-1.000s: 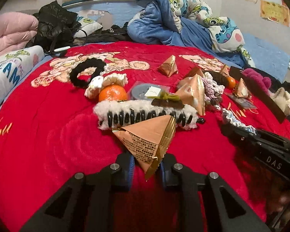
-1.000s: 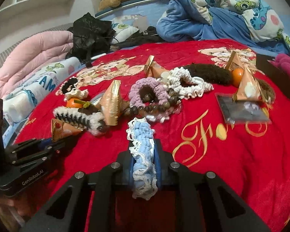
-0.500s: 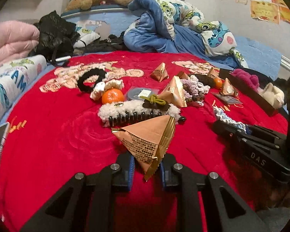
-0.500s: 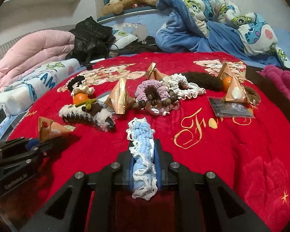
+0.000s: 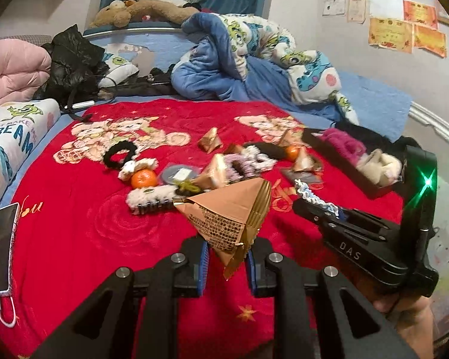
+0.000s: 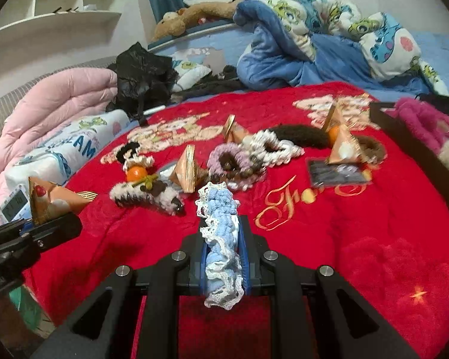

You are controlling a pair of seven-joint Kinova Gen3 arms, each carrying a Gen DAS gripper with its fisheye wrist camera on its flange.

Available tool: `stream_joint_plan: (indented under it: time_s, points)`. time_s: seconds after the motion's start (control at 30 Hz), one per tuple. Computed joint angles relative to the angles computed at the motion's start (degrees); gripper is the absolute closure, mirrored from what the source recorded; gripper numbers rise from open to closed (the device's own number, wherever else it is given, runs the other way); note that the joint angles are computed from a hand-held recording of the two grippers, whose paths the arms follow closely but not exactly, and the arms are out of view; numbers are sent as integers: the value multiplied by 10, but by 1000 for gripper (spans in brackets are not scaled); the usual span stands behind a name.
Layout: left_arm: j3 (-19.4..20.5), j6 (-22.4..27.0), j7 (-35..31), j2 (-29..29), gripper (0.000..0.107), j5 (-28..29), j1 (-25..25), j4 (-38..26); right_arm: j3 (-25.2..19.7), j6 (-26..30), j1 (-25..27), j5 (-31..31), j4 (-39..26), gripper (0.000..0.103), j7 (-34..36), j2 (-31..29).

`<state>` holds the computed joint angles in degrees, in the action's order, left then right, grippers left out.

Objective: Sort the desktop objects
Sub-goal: 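Carry the gold pyramid chocolate and blue scrunchie with both tools over the black box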

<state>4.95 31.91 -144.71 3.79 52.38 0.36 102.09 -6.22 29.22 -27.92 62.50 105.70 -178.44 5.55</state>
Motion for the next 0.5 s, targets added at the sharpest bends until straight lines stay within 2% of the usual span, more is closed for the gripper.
stream_joint_plan:
  time_s: [0.1, 0.2, 0.33, 0.4, 0.5]
  points:
    - [2, -15, 45, -24, 86, -36, 21, 4, -8, 14, -1, 10, 15, 86, -13, -28]
    - [-2, 19, 42, -40, 86, -16, 28, 3, -31, 51, 4, 16, 35, 86, -28, -66]
    - [2, 21, 48, -56, 86, -19, 58, 0, -66, 99, 25, -1, 56, 86, -28, -113]
    - [6, 40, 64, -56, 86, -23, 74, -12, -86, 131, 36, -13, 65, 86, -33, -140]
    - [23, 36, 79, -65, 86, -39, 107, -15, -114, 171, 54, -33, 78, 86, -29, -178]
